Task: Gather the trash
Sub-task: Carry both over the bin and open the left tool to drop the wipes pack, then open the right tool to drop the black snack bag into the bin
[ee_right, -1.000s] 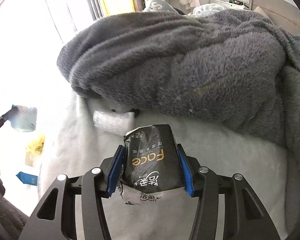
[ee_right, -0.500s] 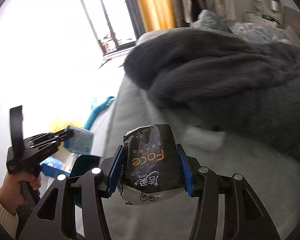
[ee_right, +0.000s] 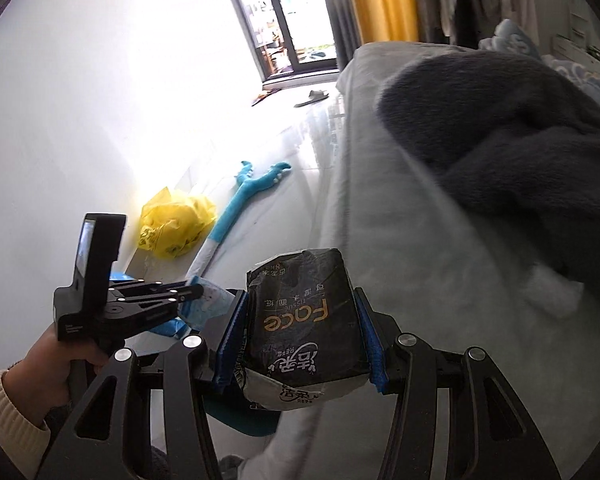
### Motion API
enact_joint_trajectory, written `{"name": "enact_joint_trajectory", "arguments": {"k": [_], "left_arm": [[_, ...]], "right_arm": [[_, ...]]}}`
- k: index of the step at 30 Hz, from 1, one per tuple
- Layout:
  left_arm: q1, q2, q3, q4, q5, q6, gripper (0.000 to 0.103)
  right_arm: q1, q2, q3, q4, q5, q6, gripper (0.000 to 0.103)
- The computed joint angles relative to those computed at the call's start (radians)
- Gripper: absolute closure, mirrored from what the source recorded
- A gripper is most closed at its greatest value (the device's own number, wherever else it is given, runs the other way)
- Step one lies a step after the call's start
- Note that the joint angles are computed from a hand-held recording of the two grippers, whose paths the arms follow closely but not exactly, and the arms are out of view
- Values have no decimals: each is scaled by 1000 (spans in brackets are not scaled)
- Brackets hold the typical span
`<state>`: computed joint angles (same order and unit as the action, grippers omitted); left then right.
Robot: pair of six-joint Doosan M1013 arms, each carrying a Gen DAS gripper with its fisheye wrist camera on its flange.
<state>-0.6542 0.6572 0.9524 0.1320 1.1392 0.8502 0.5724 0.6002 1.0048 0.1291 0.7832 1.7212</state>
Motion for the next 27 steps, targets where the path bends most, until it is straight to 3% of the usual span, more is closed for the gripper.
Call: {"name": "enact_joint_trajectory", "arguments": {"k": [11,15,18,23,27], "left_arm": [[37,-22,77,-190,43,39,87],[40,-34,95,-195,34,47,59],[41,-54,113,-163,21,26,46],[42,-96,155,-100,-29,5,35],[37,-128,183,-16,-49,-27,35]], "right_arm": [[41,98,-127,12,113,-43,51],[40,129,-160,23,160,-49,51],[45,146,-175,10,189,-62,51],[49,174,-206,-12,242,-67,51],[52,188,-220,-8,258,-68,51]]}}
